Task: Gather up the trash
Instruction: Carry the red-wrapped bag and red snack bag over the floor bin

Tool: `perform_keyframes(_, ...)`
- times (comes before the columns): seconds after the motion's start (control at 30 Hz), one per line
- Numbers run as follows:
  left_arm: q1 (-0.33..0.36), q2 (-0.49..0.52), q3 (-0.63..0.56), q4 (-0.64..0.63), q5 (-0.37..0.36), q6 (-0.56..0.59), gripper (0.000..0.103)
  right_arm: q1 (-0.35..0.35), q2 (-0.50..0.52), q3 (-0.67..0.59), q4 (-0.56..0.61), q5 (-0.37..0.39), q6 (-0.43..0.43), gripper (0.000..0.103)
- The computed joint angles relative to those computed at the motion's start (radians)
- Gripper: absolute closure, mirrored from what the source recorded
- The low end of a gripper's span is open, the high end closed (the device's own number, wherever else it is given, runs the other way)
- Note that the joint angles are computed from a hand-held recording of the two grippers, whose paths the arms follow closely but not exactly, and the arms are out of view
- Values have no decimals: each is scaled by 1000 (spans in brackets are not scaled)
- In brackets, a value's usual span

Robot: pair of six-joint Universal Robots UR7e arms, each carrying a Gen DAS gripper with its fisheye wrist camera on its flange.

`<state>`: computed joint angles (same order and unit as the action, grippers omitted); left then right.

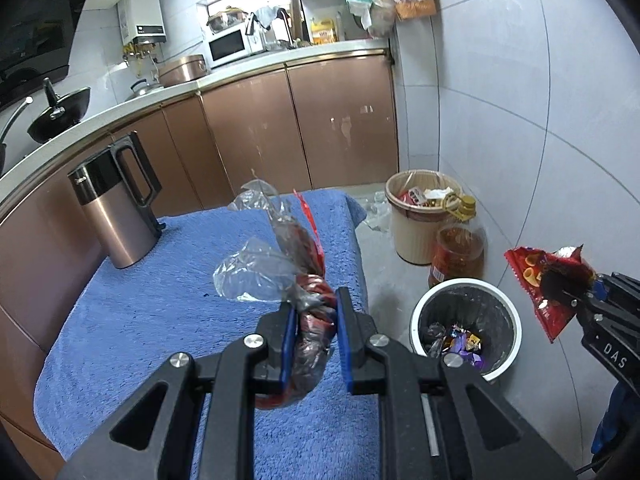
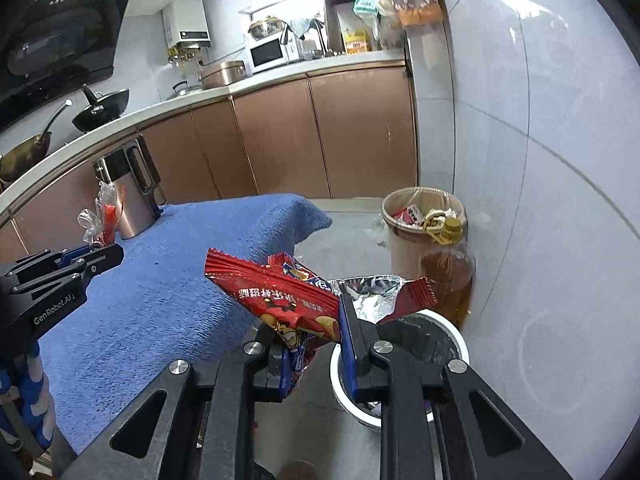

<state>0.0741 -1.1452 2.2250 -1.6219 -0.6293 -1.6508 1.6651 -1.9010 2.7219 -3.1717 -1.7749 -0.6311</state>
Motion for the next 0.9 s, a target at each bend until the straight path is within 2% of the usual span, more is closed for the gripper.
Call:
perform_keyframes(0.4,144,114,-7,-333,36,299,86,-115,156,-29,-96,16,-9,84)
perform_keyframes(0.73,266,282,-68,-647,-2,570,85,-223,233,-76,-132,40,1,82)
perform_keyframes(0.9,302,341,-100,-722,-19,648,85,-270,264,-96,-139,56,3,82)
